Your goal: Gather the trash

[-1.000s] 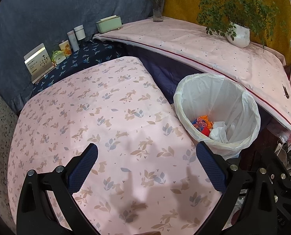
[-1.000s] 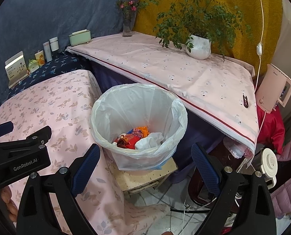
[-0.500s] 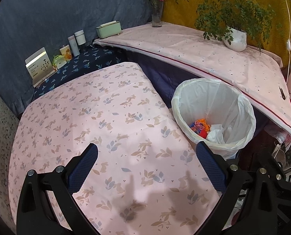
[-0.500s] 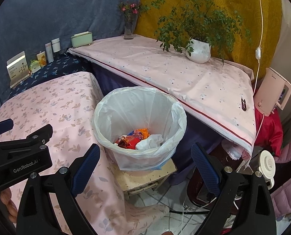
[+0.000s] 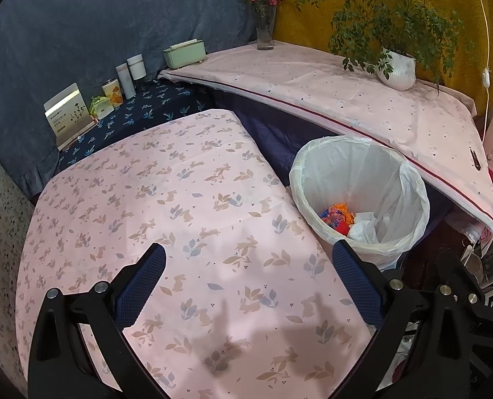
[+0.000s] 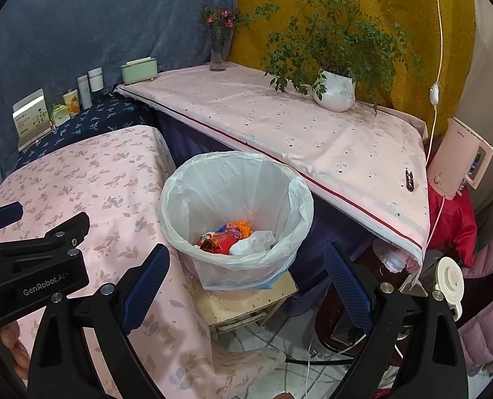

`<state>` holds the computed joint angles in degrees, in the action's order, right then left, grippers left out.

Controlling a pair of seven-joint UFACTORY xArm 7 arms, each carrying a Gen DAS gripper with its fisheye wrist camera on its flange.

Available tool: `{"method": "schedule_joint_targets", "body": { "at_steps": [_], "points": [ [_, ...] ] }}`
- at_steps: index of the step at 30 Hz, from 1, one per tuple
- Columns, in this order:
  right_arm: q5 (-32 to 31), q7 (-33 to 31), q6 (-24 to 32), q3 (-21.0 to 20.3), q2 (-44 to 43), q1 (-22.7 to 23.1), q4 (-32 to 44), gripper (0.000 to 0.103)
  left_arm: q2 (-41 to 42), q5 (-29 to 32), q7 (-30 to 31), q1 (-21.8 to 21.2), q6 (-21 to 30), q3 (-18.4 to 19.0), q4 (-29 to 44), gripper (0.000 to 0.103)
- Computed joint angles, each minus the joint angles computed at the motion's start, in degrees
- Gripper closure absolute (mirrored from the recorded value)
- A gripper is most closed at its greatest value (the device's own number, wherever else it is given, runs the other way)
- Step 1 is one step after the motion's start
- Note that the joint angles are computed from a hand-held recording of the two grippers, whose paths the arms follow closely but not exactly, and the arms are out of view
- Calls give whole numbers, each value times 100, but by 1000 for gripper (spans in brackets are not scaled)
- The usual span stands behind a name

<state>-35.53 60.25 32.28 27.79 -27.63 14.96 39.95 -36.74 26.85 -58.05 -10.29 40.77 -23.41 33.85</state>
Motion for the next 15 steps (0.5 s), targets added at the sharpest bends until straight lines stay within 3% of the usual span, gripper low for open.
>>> {"method": "schedule_joint_targets", "body": {
  "at_steps": [15],
  "points": [
    [-1,17,15,1,-4,17,-2,13,-3,1,-14,-21,11,-4,0,7]
  ]
}}
